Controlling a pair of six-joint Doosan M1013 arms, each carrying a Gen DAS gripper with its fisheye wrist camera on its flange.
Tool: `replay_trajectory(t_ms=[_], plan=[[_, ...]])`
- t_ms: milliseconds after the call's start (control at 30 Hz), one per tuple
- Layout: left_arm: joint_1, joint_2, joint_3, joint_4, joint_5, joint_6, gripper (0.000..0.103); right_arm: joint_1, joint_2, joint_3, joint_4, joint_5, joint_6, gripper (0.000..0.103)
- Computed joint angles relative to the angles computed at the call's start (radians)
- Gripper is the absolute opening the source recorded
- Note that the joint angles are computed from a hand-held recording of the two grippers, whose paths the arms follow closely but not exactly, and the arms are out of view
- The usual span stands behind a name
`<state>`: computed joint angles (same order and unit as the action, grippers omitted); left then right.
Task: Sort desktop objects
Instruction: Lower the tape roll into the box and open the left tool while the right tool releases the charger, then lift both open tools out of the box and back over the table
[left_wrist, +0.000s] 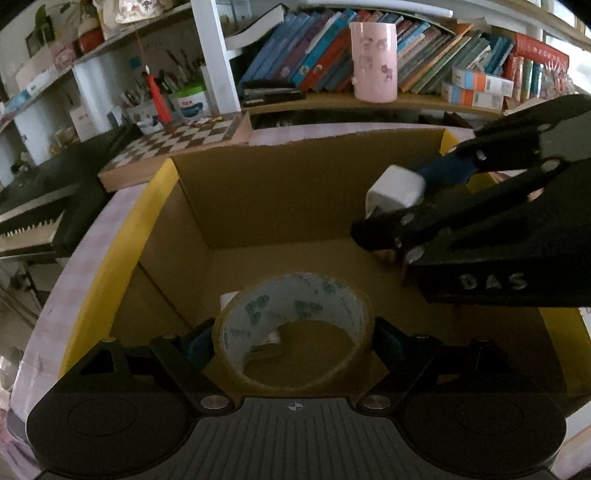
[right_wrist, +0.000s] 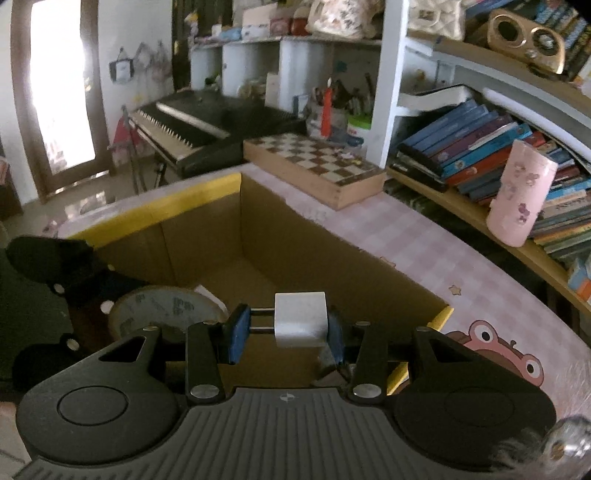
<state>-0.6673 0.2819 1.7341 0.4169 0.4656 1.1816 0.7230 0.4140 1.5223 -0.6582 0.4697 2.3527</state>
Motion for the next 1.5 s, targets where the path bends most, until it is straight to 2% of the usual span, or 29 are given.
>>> replay_trajectory(t_ms=[33,100,233,467,700,933,1133,1300,1500], plan=[[0.001,0.000,-0.001,-0.004,0.000,0.006,0.092,-0.002,0.004,-0.005,0.023,0.006,-0.033,0.040],[-0.002,0.002,-0.004,0.007,0.014,-0.001,0.096,-0.007,0.011,-0.015,0.079,0.019,-0.100,0.040],[-0.017,0.004,-0.007,0.102,0.038,-0.070,0.096,-0.018,0.027,-0.040,0.197,0.043,-0.240,0.040],[-0.031,-0.023,0.023,0.231,-0.014,-0.182,0.096,-0.027,0.043,-0.073,0.307,0.090,-0.383,0.040],[-0.037,-0.040,0.042,0.307,-0.032,-0.269,0.096,-0.026,0.033,-0.056,0.261,0.070,-0.331,0.048],[-0.039,-0.071,0.074,0.390,-0.064,-0.364,0.096,-0.005,0.006,-0.020,0.113,0.025,-0.156,0.050],[-0.041,-0.107,0.108,0.489,-0.091,-0.478,0.096,0.024,-0.030,0.020,-0.103,0.017,0.104,0.054],[-0.043,-0.148,0.145,0.591,-0.122,-0.591,0.096,0.055,-0.059,0.052,-0.301,0.048,0.363,0.056],[-0.040,-0.196,0.190,0.697,-0.151,-0.729,0.096,0.104,-0.085,0.081,-0.500,0.126,0.587,0.056]])
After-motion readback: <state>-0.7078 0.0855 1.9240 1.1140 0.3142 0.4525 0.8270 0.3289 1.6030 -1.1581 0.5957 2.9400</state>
